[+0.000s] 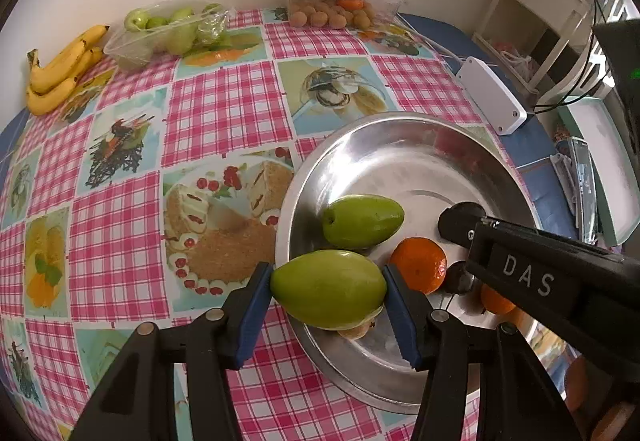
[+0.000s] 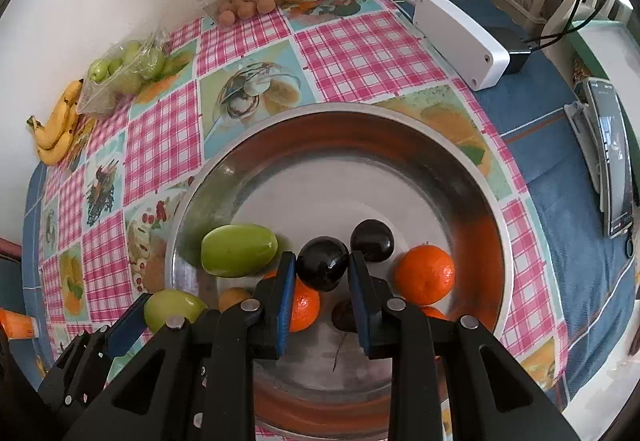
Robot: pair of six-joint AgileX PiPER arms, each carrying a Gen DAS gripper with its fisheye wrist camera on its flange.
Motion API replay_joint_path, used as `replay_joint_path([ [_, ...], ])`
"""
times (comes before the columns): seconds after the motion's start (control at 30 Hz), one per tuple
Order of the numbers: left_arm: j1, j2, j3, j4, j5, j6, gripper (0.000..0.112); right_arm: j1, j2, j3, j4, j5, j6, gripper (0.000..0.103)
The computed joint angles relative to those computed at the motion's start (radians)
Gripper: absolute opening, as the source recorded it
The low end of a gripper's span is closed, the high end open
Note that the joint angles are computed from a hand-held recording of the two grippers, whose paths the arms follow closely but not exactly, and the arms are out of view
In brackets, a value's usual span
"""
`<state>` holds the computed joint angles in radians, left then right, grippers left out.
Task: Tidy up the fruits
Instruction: 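Release the plum and mango into the bowl and open both grippers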
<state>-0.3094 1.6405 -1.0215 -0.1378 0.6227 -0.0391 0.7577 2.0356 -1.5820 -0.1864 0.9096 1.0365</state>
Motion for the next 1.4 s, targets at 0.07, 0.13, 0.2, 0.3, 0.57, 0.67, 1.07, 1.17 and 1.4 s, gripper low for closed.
replay_joint_path([
  [0.07,0.001,0.004,0.0,-0.002,-0.001,0.004,0.058,0.0,0.001,-0.003,0.002,0.002,-0.005,0.028],
  [0.13,0.001,0.006,-0.002,-0.003,0.0,0.008,0.058,-0.001,0.005,-0.008,0.005,0.008,-0.013,0.028],
  [0.2,-0.001,0.009,-0.004,-0.002,-0.001,0.007,0.058,0.0,0.006,-0.012,0.006,0.009,-0.014,0.028],
  [0.3,0.0,0.011,-0.003,-0.004,0.002,0.009,0.058,0.0,0.006,-0.014,0.006,0.012,-0.016,0.028],
  [0.57,-0.003,0.013,-0.008,-0.01,0.011,0.016,0.059,-0.003,0.005,-0.02,0.004,0.014,-0.02,0.036],
  [0.67,0.002,0.007,-0.01,-0.042,0.017,0.049,0.059,-0.002,0.0,-0.023,-0.005,0.019,-0.017,0.039],
  [1.07,0.053,-0.02,-0.024,-0.086,0.055,0.061,0.065,-0.006,-0.026,-0.009,-0.026,0.017,-0.001,0.04],
  [1.17,0.092,-0.029,-0.024,-0.101,0.071,0.057,0.066,-0.005,-0.027,-0.006,-0.026,0.017,0.007,0.04],
  [1.4,0.186,-0.023,-0.035,-0.047,0.089,-0.041,0.067,0.002,-0.016,-0.022,-0.026,0.031,0.007,0.039],
])
